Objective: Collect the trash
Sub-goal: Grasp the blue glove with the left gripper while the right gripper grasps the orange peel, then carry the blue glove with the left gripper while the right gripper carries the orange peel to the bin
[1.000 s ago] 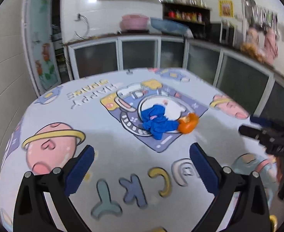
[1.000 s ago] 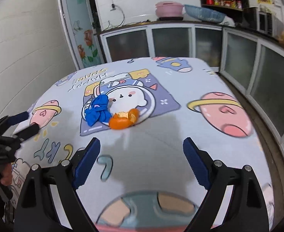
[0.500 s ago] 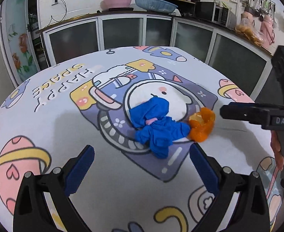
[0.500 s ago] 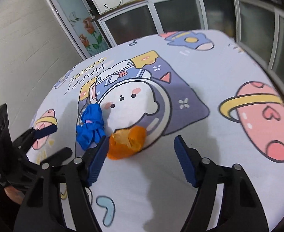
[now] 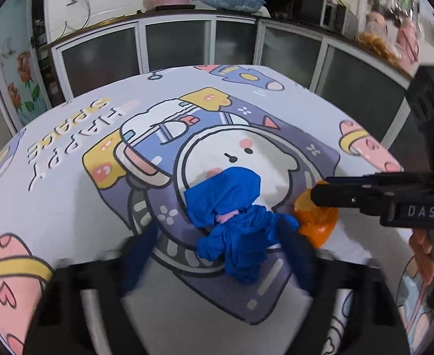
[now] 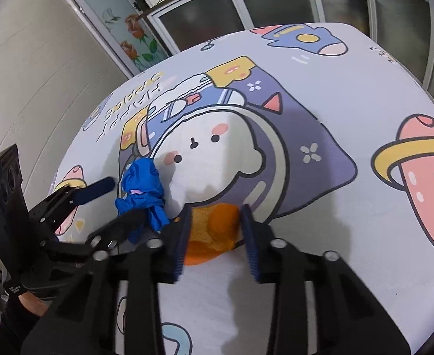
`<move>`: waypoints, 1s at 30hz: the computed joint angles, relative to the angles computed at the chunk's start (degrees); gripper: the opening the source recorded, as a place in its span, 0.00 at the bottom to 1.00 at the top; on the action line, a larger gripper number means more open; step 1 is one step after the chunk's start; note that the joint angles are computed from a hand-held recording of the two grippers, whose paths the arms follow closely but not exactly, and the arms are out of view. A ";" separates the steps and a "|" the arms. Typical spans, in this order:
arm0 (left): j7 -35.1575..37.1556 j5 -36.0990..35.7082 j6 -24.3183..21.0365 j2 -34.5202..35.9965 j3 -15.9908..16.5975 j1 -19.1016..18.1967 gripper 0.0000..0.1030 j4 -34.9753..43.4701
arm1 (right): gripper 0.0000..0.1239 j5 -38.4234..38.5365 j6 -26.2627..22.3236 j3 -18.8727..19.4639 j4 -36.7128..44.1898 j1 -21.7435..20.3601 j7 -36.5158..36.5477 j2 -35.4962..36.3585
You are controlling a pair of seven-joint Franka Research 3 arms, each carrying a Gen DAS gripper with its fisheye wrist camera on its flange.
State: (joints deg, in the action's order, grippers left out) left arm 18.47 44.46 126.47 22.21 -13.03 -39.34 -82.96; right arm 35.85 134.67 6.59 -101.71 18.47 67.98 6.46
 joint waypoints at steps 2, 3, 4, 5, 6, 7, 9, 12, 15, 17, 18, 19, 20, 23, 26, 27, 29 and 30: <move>1.56 -0.54 -0.17 0.75 -0.20 0.09 0.42 0.90 | 0.15 0.00 -1.04 0.07 0.69 0.00 -0.35 0.41; 2.51 -0.79 -0.29 1.06 -0.30 0.05 0.31 1.28 | 0.14 0.02 -1.01 0.11 0.60 0.04 -0.58 0.29; 2.87 -0.64 -0.78 1.17 -0.19 -0.25 0.24 1.49 | 0.13 0.20 -0.86 0.13 0.55 0.05 -0.72 0.25; 3.15 -0.46 -1.15 1.17 -0.09 -0.50 0.17 1.54 | 0.12 0.77 -1.22 0.15 0.72 -0.04 -1.01 0.32; 3.14 -0.30 -1.32 1.02 0.01 -0.65 0.15 1.42 | 0.11 1.54 -1.76 0.12 0.84 -0.20 -1.06 0.32; 2.56 -0.21 -0.97 0.55 0.10 -0.64 0.14 0.83 | 0.11 1.73 -2.07 0.09 0.98 -0.25 -0.97 0.35; 1.65 -0.40 0.30 -0.69 -0.08 -0.28 0.13 -0.72 | 0.10 1.84 -1.94 0.05 0.89 -0.25 -1.07 0.09; 0.70 0.95 0.22 -2.60 -0.34 -0.42 0.12 -2.36 | 0.10 2.49 -1.80 -0.06 0.12 -0.35 -1.73 -1.16; -1.59 2.02 1.54 -5.35 -0.99 -0.03 0.12 -5.05 | 0.10 3.35 -1.64 -0.28 -0.85 -0.44 -2.42 -2.92; -3.69 3.22 1.49 -7.34 -1.55 -0.02 0.12 -6.88 | 0.10 3.68 -1.68 -0.49 -1.67 -0.42 -2.81 -4.16; -4.62 3.73 1.36 -8.13 -1.91 0.03 0.12 -7.61 | 0.10 3.85 -1.68 -0.62 -2.32 -0.42 -2.97 -5.04; -5.71 4.18 1.71 -9.23 -2.35 0.12 0.12 -8.74 | 0.10 4.07 -1.75 -0.75 -2.85 -0.39 -3.15 -5.76; -6.75 4.72 1.59 -10.09 -2.81 0.13 0.12 -9.55 | 0.10 4.23 -1.77 -0.89 -3.49 -0.36 -3.39 -6.59; -10.88 6.46 0.56 -12.23 -4.22 -0.17 0.12 -11.35 | 0.10 4.92 -1.66 -1.44 -6.85 -0.18 -4.56 -10.64; -15.70 8.58 -1.08 -13.89 -5.84 -0.91 0.12 -12.59 | 0.10 5.28 -1.88 -2.14 -10.70 0.15 -5.56 -15.23; -17.01 9.13 -1.69 -14.20 -6.38 -1.19 0.12 -12.77 | 0.10 5.38 -1.85 -2.38 -11.75 0.29 -5.85 -16.45; -19.80 10.18 -3.68 -14.48 -7.56 -2.22 0.12 -12.64 | 0.10 5.62 -2.02 -3.01 -14.92 0.52 -6.25 -20.23; -20.83 10.62 -4.33 -14.43 -8.02 -2.66 0.12 -12.43 | 0.10 5.65 -2.34 -3.41 -16.81 0.59 -6.59 -22.59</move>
State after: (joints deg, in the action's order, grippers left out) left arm -2.36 55.08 122.14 7.78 -21.05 -42.00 -95.40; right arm 41.50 132.32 3.17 -118.52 19.05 61.39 -16.13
